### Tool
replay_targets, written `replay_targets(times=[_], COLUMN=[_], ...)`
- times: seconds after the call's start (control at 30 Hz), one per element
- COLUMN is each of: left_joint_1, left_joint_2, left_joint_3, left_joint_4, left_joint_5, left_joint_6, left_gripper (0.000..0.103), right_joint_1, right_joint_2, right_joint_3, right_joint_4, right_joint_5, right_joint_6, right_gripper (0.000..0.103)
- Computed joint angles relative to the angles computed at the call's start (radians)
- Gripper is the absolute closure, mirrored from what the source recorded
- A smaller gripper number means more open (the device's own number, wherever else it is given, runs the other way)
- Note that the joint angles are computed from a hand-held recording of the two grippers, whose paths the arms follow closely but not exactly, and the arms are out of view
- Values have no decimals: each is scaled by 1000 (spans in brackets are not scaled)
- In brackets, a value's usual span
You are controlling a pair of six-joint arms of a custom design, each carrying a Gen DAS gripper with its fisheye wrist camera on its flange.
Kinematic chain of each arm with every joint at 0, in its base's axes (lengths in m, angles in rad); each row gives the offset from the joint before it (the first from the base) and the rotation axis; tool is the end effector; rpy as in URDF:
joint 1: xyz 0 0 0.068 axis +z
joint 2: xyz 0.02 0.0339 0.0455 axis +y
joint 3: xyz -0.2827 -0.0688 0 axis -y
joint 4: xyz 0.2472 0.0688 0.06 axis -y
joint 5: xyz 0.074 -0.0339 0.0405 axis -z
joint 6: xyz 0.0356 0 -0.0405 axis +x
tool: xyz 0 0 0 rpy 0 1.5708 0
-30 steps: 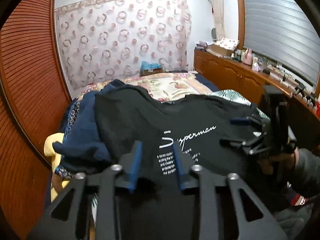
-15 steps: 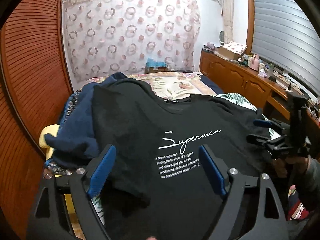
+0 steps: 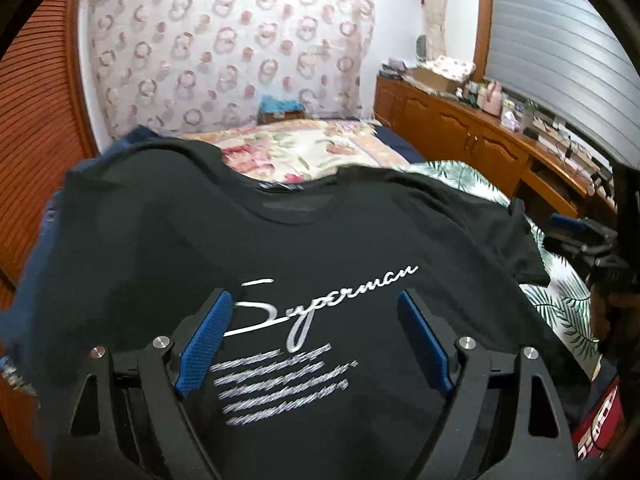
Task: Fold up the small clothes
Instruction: 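Move the right gripper to the other sleeve and grasp it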
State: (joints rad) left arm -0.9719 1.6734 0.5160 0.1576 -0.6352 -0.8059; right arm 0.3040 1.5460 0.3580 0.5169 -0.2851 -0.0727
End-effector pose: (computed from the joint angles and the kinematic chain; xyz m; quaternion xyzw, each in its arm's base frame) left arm 0.1633 -0.2018 0.1061 -0.0121 0.9157 -0.0189 0.4013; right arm 0.2314 0.0831 0.1220 -0.2276 0.8640 0.1767 0.4128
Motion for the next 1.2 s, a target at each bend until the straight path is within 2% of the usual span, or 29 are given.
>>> replay_targets(times=[0.2,0.37,0.53,0.6,0.8,0.97,1.07,1.2], left_joint_1=[66,94,107,100,99,104,105,108], left_joint_2=[195,286,343,341,362,361,360,355], left_joint_3=[115,166,212,220,260,249,249,245], left_joint_4=[81,106,75,61,30,42,41,47], left_joint_5=[88,143,185,178,205,205,206,213], left_joint_6=[99,129,128,126,150,156,156,165], left_gripper=[18,18,18,18,0,0,0,0], right_joint_1=[-141,-154,-108,-84,-82,-41,-34,-33], right_joint_2=[52,96,148,156,182,144,120,122], right_joint_3=[41,91,151,170,260,255,236,233], right_joint_4=[-62,-120,-179,-202,-291,-328,-333,-331], right_joint_5=[-14,10,53,71,128,209,201,164], right_joint_6=[-27,-11,30,46,1,-17,-16,-26], right_gripper=[5,12,34,37,40,45,63,98])
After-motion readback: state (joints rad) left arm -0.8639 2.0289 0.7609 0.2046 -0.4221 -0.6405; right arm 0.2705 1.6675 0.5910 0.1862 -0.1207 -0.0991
